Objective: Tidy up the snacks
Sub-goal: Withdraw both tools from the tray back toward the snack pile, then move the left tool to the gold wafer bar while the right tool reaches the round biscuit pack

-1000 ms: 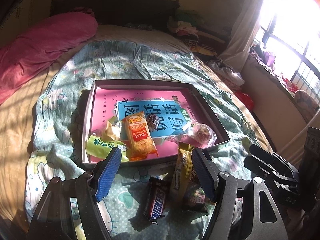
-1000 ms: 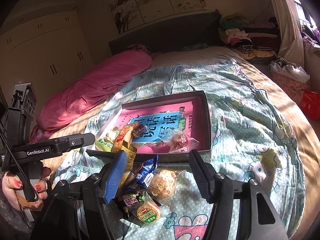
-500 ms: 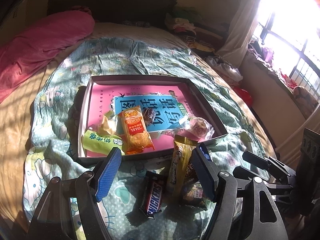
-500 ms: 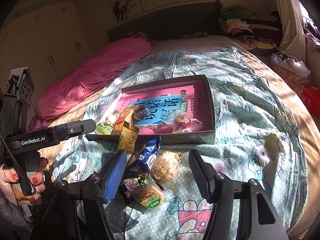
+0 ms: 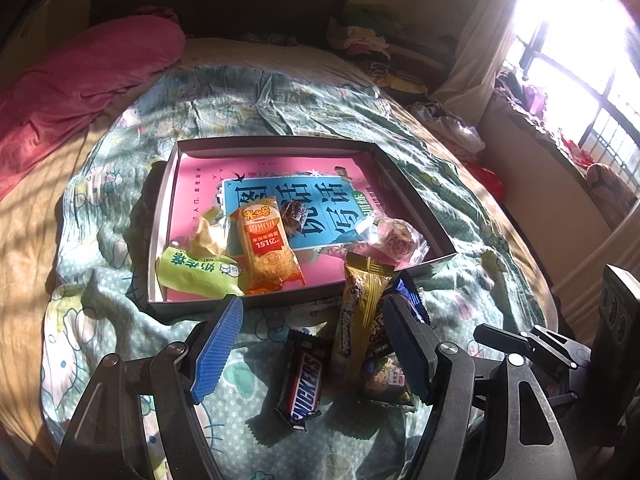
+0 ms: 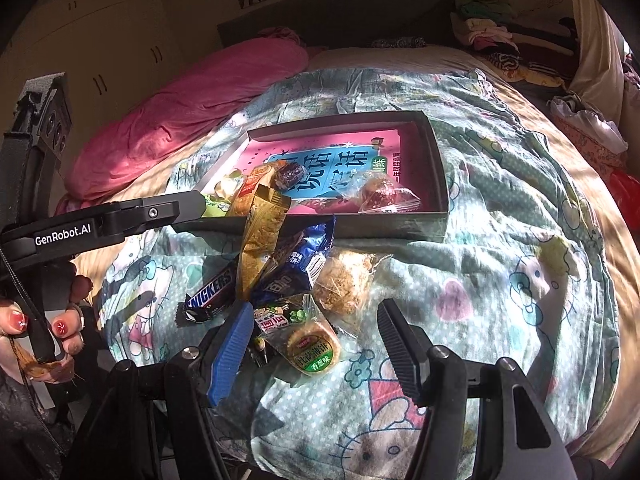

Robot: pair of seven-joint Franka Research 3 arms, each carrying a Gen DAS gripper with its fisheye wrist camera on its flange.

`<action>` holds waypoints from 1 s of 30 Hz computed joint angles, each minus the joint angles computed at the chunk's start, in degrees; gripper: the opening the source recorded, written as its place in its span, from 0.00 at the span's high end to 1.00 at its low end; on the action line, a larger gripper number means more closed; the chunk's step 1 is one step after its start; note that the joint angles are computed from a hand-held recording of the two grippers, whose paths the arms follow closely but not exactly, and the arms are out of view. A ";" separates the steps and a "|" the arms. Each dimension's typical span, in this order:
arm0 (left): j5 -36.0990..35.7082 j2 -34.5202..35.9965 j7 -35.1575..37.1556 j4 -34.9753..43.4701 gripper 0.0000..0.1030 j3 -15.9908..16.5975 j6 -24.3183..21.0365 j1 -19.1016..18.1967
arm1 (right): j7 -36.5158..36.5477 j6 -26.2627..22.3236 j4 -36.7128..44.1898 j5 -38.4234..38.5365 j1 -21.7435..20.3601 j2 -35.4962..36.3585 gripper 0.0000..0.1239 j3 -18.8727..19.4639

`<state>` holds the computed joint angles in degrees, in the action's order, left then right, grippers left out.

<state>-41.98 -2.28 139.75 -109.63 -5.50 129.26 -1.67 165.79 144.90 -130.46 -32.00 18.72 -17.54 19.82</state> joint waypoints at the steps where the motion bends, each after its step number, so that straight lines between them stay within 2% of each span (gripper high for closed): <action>1: 0.22 0.01 -0.09 -0.06 0.28 -0.03 -0.03 0.00 | -0.81 -0.58 0.43 0.55 0.27 0.47 0.48 -0.13; 17: 1.97 0.98 -1.48 -0.15 0.28 -0.40 -1.49 0.13 | -8.89 -5.05 2.67 9.66 4.19 5.02 0.49 -3.47; 26: 3.42 2.60 -3.58 0.38 0.28 -1.13 -2.53 0.24 | -7.87 -2.13 0.50 12.16 3.65 4.48 0.58 -4.61; 30: 3.80 3.04 -4.07 0.48 0.28 -1.54 -2.74 0.23 | -4.87 1.22 -2.29 12.52 2.22 2.67 0.62 -4.69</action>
